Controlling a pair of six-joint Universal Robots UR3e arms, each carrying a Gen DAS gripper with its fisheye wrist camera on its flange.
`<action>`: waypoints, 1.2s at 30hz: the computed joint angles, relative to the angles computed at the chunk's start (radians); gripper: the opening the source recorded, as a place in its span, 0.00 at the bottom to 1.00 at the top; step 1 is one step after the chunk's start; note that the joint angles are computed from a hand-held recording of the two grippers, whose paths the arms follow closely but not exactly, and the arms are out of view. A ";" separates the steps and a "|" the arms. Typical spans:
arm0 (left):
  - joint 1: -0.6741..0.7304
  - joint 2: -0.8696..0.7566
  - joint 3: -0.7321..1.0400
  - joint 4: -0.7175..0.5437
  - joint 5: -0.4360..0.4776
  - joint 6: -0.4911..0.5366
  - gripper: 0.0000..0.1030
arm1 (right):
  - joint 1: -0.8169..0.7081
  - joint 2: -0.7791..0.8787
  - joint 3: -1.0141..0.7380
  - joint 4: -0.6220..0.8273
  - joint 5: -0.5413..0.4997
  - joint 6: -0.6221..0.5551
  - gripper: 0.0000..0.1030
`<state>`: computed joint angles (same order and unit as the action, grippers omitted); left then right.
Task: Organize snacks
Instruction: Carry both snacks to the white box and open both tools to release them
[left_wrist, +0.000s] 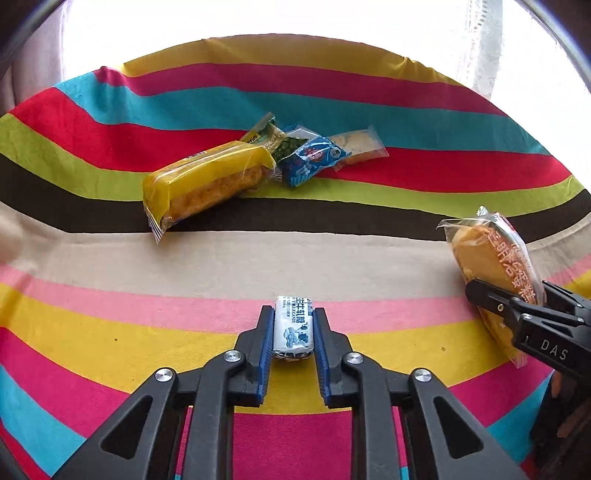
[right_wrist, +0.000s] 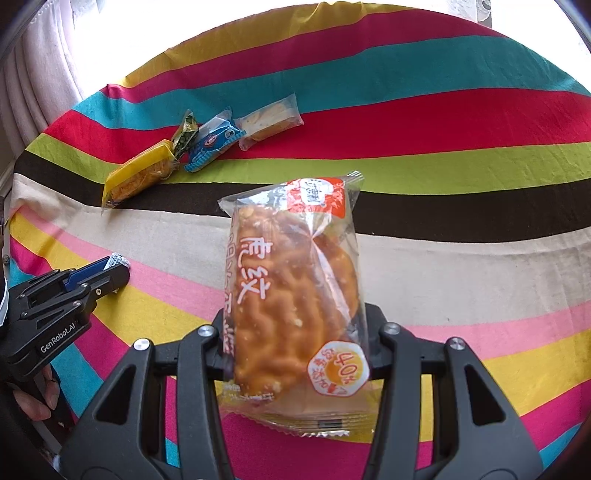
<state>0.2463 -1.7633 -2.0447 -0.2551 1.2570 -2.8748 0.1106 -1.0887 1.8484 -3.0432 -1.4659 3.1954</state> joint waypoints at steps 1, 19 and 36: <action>0.015 -0.020 0.011 0.007 0.001 0.023 0.20 | 0.004 0.002 -0.004 0.002 -0.006 -0.001 0.50; 0.055 -0.025 0.015 -0.013 -0.065 0.015 0.20 | -0.020 -0.013 0.026 -0.030 0.014 0.035 0.49; 0.353 0.500 -0.382 -0.194 -0.284 0.281 0.20 | 0.074 -0.250 0.228 -0.003 -0.029 0.264 0.49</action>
<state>0.5996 -1.2633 -2.4263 -0.4494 0.9734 -2.5934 0.1849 -1.3391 2.0760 -3.0461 -1.4950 3.4598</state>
